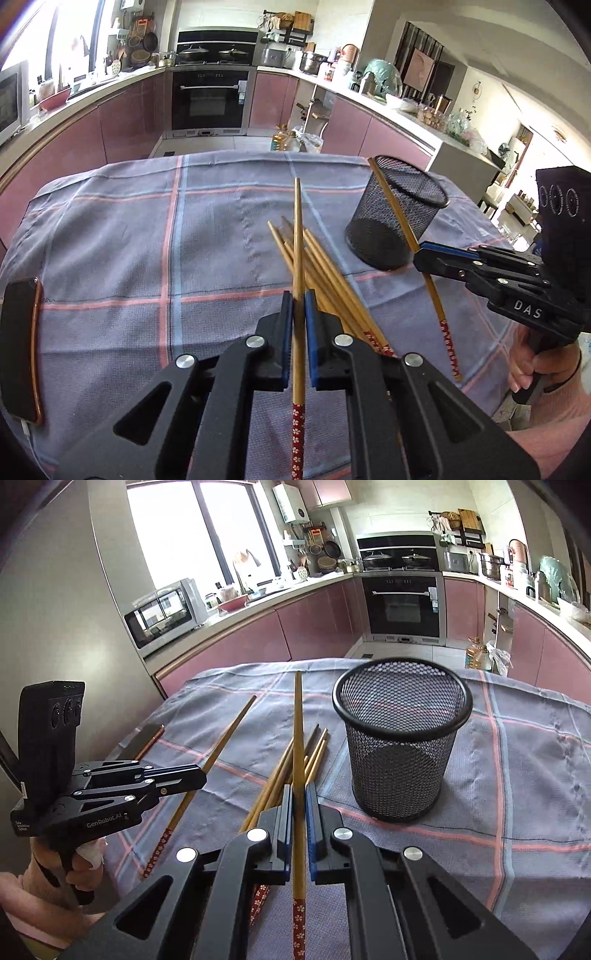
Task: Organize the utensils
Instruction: 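Lift the left gripper's chopstick over the mesh cup while the right gripper carries its own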
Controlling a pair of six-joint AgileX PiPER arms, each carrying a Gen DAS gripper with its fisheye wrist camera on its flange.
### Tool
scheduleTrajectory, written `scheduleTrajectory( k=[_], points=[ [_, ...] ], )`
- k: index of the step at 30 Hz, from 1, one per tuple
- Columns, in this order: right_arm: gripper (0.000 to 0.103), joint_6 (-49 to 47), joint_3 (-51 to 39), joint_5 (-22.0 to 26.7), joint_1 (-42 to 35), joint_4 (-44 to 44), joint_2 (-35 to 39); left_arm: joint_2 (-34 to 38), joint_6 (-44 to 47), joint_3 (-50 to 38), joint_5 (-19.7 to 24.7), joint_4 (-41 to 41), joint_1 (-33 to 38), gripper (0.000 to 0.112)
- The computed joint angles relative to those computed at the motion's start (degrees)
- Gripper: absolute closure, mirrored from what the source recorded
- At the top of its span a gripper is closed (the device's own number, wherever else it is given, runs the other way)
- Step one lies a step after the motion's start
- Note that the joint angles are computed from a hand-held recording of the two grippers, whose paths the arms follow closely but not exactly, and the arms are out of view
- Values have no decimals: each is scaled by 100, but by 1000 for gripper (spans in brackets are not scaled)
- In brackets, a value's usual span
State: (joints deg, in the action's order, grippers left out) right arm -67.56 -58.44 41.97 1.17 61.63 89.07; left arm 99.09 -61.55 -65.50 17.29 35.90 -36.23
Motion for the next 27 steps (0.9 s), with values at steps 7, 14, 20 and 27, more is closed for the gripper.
scheduleTrajectory(
  k=[7, 14, 20, 27],
  points=[
    [97, -362, -124, 521, -503, 574, -241, -652, 1151, 28, -377, -925, 32, 105],
    [97, -636, -452, 978, -949, 1018, -289, -1019, 1301, -156, -497, -921, 30, 105],
    [97, -566, -1018, 1135, -1097, 1123, -194, -739, 1993, -1011, -480, -1542, 137, 105],
    [97, -470, -1684, 1004, -1268, 1223, -18, 54, 2953, -2606, -142, -2238, 116, 105]
  ],
)
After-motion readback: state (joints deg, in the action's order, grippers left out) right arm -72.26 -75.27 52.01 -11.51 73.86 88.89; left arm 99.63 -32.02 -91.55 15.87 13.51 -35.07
